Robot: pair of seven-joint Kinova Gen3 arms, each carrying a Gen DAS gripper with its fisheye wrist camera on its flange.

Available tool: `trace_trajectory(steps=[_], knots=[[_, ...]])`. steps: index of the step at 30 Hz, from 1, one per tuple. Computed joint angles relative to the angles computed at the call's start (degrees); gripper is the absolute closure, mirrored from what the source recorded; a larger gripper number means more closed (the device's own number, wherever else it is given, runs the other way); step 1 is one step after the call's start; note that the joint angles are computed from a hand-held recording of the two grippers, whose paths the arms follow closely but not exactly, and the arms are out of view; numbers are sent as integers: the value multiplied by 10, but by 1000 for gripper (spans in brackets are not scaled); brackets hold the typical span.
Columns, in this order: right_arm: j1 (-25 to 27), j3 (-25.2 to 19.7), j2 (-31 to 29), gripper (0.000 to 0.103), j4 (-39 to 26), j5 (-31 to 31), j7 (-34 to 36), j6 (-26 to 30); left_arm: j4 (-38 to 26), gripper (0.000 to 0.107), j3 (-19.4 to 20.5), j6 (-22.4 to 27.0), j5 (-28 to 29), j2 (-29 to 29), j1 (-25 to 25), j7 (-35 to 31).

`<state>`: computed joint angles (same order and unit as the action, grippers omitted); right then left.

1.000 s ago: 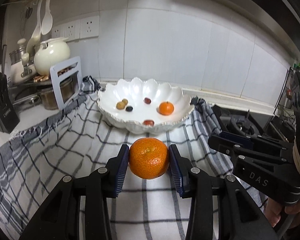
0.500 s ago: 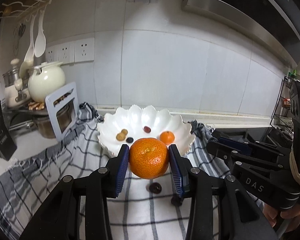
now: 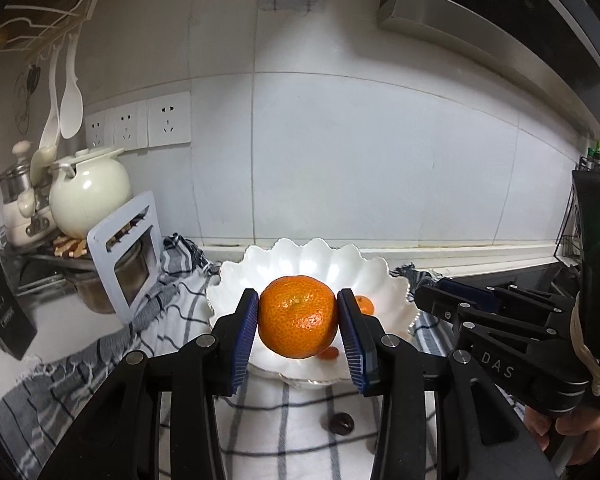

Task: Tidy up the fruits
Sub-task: 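Carry the mandarin and dark grape in both grippers over the bowl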

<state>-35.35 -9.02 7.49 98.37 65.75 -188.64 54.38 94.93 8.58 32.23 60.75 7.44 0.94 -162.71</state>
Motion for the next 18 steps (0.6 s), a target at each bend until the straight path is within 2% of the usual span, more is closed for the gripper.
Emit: trace_trajectory(steps=[6,12,18], knots=[[20,17,19,79,-28,-28,29,-22,-46,67,6,-2,-59,33,10,61],[35,37,38,79,-55,-71,77,-37,-98,67,22,3,-145,72,17,143],[40,55,58,79,-89,-118,136,-28,-141,67,33,3,-240,108,34,218]])
